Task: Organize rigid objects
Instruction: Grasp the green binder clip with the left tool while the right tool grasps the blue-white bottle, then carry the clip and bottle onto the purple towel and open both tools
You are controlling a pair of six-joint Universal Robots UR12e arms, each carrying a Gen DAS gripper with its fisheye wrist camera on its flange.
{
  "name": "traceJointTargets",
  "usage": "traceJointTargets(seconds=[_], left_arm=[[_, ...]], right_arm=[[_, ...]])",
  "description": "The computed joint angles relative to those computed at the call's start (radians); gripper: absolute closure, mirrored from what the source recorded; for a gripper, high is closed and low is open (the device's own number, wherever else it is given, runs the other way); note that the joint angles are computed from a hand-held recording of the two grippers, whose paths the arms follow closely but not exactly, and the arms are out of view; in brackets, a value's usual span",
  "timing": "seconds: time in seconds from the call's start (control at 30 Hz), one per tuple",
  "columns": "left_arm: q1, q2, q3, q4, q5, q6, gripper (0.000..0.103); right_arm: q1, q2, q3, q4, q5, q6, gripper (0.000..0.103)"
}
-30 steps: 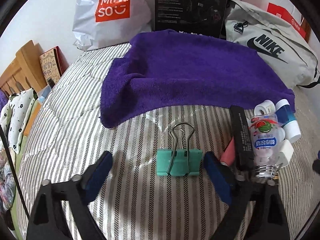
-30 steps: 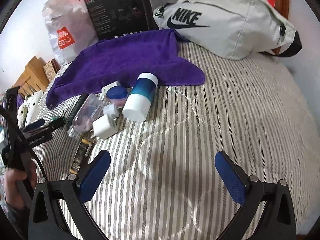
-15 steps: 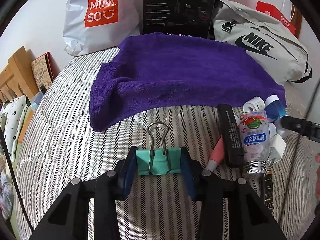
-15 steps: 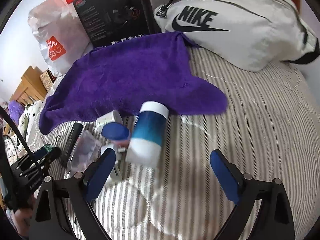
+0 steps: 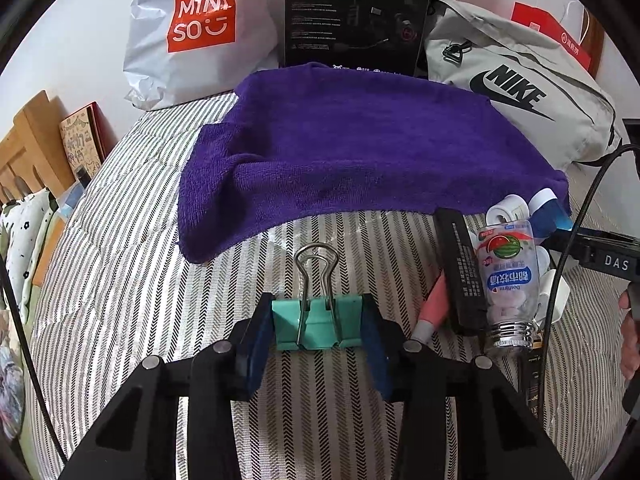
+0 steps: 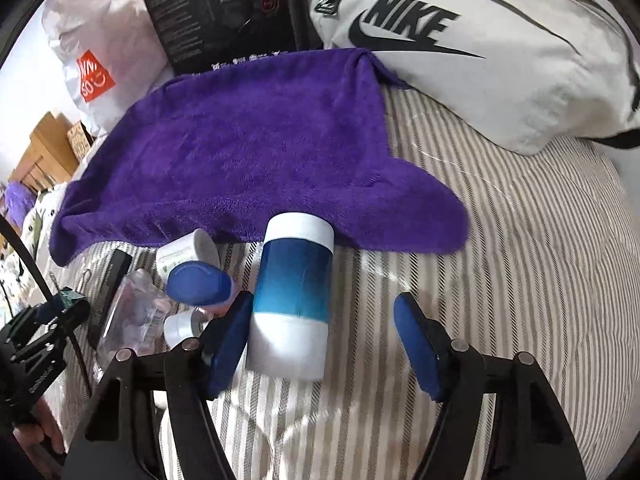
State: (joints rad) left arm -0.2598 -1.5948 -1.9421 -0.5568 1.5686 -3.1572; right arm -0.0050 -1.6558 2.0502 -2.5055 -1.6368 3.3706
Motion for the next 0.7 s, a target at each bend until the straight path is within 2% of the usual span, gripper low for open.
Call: traceJointTargets(seconds=[0.07,0.13,0.17,0.3,0.4,0.43,0.57,0.7], left_arm=[[0.001,0.000,0.001,-0.002,-0.003,0.002,0.063],[0.001,-0.001,0.001,-0.002,-0.003,0.002,0.063],[0.000,-0.002,0.002,-0.001,0.000,0.001,0.063],[0.000,-0.003,0.003,0.001,0.000,-0.001,0.063],[0.004,-0.001,-0.001,0.006,-0.012,0.001,0.063],[0.006,0.001,-0.002,0.006,-0.018,0.000,0.063],[0.016,0.014,-0.005,-0.002,-0.028,-0.012,0.063],[0.020,0.029,0.000,-0.012,-0.009,-0.004,0.063]], right_arm=[[0.006,0.000,0.003,-0.010,-0.002,-0.012,0.043],[0.005,-0.008,0.003,0.003,0.011,-0.036,0.061],[0.005,-0.013,0.004,0.009,0.014,-0.039,0.066],[0.010,-0.001,0.003,-0.012,-0.005,-0.029,0.066],[0.033,0.011,-0.004,-0.019,-0.062,-0.060,0.066],[0.032,0.008,-0.001,-0.021,-0.058,-0.066,0.067],[-0.001,-0.030,0.021,-0.013,0.032,-0.066,0.067],[-0.006,-0.061,0.036,-0.006,0.045,-0.072,0.067]])
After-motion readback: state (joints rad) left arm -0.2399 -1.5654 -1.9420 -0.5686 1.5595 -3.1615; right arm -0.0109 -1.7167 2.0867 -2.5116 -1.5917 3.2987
